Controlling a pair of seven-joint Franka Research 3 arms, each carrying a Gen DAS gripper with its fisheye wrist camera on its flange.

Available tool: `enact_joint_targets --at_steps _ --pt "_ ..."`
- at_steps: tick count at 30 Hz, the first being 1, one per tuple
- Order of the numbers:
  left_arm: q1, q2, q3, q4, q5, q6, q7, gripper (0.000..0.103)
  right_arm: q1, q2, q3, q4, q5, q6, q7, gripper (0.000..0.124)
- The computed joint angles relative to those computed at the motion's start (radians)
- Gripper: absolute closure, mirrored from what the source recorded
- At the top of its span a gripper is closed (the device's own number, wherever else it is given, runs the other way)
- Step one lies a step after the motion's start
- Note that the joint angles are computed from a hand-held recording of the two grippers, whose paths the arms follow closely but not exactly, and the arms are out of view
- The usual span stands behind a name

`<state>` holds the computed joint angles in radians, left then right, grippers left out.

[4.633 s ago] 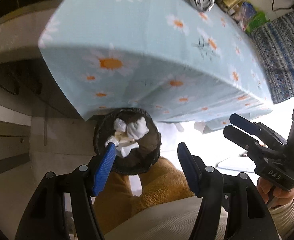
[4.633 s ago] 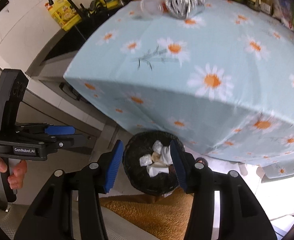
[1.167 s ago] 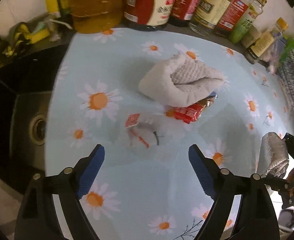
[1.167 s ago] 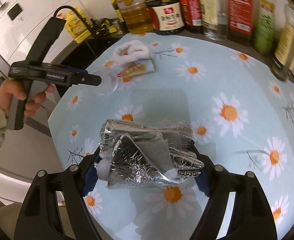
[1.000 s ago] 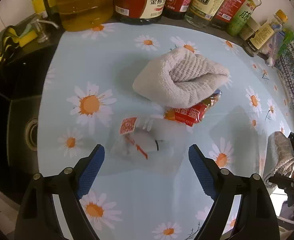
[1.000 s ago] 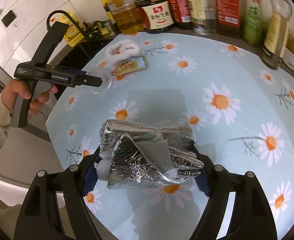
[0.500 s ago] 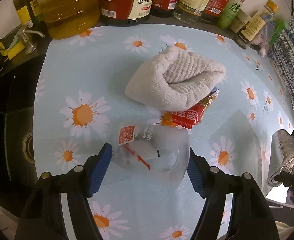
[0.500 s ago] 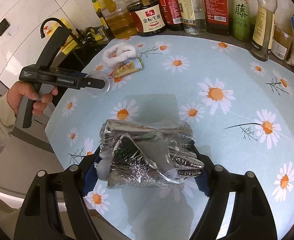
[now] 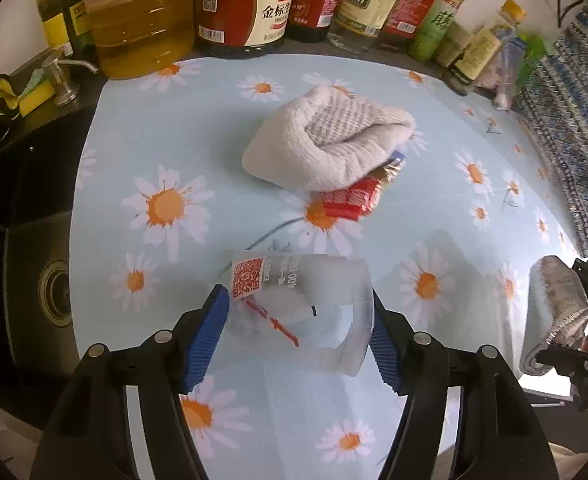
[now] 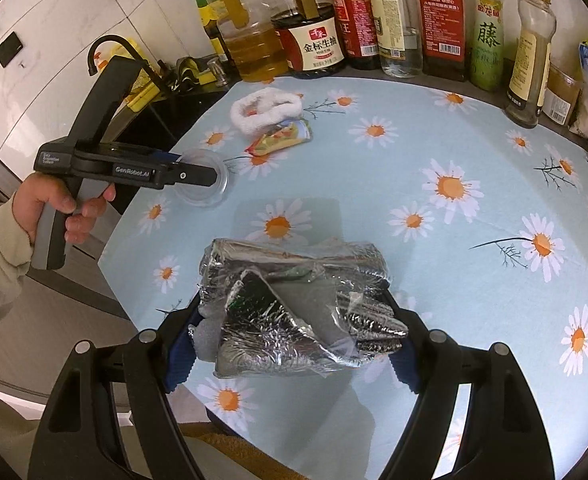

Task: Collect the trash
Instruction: 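Close the left tool on the clear plastic cup and lift it, then carry the foil and clear cup down over the black bin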

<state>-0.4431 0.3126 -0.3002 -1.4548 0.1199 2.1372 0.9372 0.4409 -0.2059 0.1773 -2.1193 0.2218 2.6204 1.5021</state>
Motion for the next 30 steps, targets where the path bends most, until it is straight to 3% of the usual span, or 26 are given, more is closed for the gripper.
enact_joint_targets --at_steps 16,30 --pt "-0.003 -0.308 -0.036 -0.373 -0.106 0.193 -0.015 0.039 0.030 -0.043 0.076 -0.082 -0.120 0.041 0.189 0.046" --pt "-0.069 -0.518 -0.044 -0.593 -0.182 0.287 -0.035 0.039 0.077 -0.099 0.152 -0.196 -0.217 0.051 0.391 0.046"
